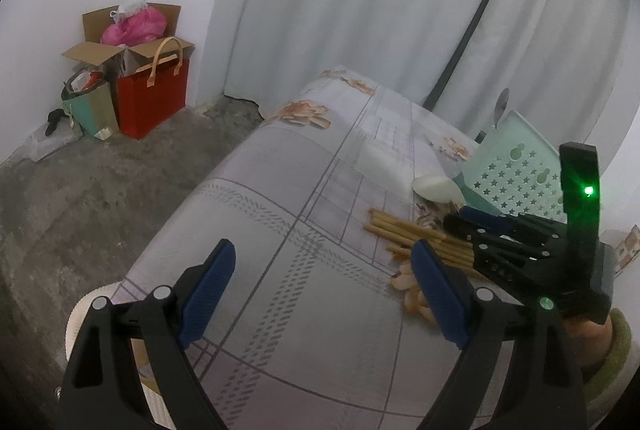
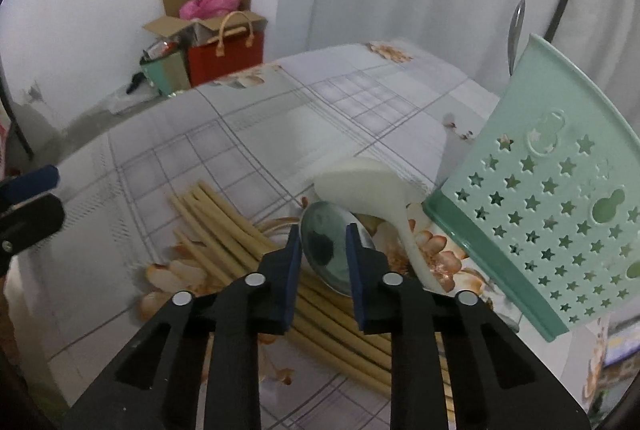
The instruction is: Organize utensils
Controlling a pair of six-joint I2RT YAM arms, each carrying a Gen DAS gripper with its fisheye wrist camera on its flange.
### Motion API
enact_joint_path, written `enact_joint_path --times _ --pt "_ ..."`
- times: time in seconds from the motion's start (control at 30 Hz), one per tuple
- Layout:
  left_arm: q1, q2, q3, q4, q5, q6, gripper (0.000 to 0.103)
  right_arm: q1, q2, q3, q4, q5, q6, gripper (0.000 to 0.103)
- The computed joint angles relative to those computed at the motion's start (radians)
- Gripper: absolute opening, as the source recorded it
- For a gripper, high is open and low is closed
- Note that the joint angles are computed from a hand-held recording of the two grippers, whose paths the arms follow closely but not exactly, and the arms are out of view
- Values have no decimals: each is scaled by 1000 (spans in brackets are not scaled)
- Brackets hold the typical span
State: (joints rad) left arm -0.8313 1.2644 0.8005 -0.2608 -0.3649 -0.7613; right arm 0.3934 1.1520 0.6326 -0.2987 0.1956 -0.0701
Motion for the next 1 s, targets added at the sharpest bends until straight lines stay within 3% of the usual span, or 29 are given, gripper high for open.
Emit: enact_joint_path --times 0.23,0.43,1.0 --pt "-3 14 2 6 -4 -1 87 22 1 -12 18 68 -11 8" --pt "-46 -13 10 -15 -75 -14 87 -9 -81 -11 -6 48 -25 5" --pt "-105 -114 11 -76 -148 -101 90 -294 -319 81 -212 -212 -31 1"
